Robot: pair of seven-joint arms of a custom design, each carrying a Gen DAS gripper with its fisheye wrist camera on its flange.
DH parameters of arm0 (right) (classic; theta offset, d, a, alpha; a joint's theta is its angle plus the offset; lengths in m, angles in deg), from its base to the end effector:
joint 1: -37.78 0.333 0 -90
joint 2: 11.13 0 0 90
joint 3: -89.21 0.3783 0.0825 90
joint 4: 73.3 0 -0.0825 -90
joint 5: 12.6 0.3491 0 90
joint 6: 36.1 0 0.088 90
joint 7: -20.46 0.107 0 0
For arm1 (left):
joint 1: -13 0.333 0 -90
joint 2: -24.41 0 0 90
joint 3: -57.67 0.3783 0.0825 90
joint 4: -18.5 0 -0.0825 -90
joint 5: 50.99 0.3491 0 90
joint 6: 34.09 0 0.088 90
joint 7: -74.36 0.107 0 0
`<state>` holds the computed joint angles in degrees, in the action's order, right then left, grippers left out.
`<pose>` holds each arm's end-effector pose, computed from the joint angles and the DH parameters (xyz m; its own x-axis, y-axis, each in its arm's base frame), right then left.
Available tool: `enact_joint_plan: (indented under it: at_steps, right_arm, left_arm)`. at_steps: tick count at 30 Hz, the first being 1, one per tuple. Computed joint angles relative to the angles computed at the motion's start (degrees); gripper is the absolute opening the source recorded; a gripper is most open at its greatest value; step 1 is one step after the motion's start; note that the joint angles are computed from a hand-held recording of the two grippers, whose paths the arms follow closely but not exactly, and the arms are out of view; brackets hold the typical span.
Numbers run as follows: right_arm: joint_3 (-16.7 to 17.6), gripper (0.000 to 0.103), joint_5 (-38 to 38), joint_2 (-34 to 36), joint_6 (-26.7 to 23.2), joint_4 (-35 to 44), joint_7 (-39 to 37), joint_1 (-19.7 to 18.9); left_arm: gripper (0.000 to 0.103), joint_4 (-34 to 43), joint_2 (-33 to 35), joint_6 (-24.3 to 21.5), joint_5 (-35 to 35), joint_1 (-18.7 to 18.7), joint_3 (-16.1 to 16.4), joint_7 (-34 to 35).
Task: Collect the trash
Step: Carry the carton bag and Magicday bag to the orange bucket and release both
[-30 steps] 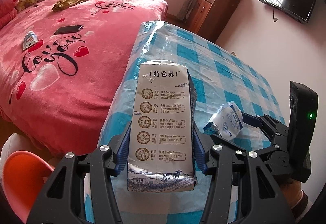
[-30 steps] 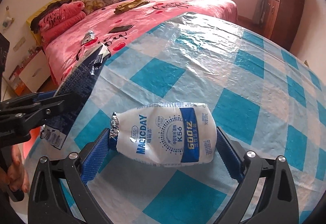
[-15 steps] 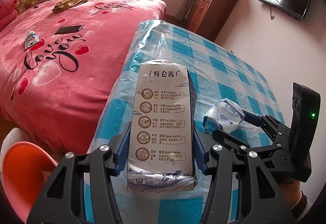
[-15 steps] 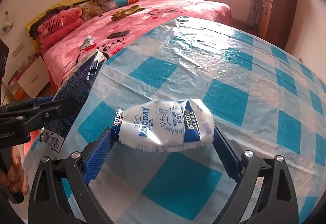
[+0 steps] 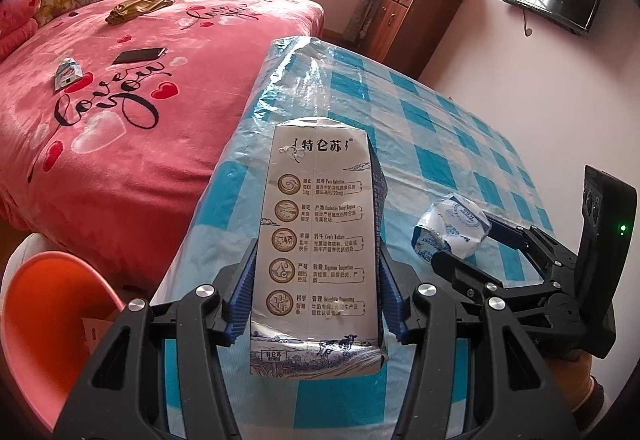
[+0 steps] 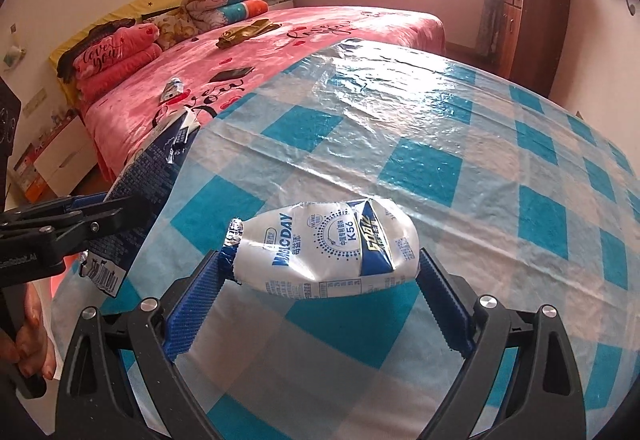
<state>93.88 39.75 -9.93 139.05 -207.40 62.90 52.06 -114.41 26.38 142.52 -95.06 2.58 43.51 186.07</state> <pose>0.5017 0.1062 0.4720 0.3071 -0.9457 -0.1059 -0.7337 -0.1645 -0.6593 0.4985 -0.1642 0.4829 -0.1533 -0.9436 0.2934 -0.7874 -0.0627 -0.6132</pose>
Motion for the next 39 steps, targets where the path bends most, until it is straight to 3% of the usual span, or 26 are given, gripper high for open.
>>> enact_joint_plan:
  at_steps: [17,33,39]
  right_arm:
    - [-2.2,0.094,-7.66,-5.13,2.58,-5.85,7.52,4.67]
    - [-3.04,0.094,-24.27,-8.04,3.89,-8.36,19.91,9.72]
    - [-2.08,0.094,-29.97,-8.32,3.6,-7.82,23.99,11.05]
  left_arm:
    - [0.055,-4.45,-4.92,1.22,-9.15,-3.78,3.7,7.6]
    - [0.055,-11.67,-12.1,3.34,-17.44,-8.37,11.89,13.68]
    - [0.055,-14.94,-14.58,4.67,-15.04,-8.73,14.67,11.37]
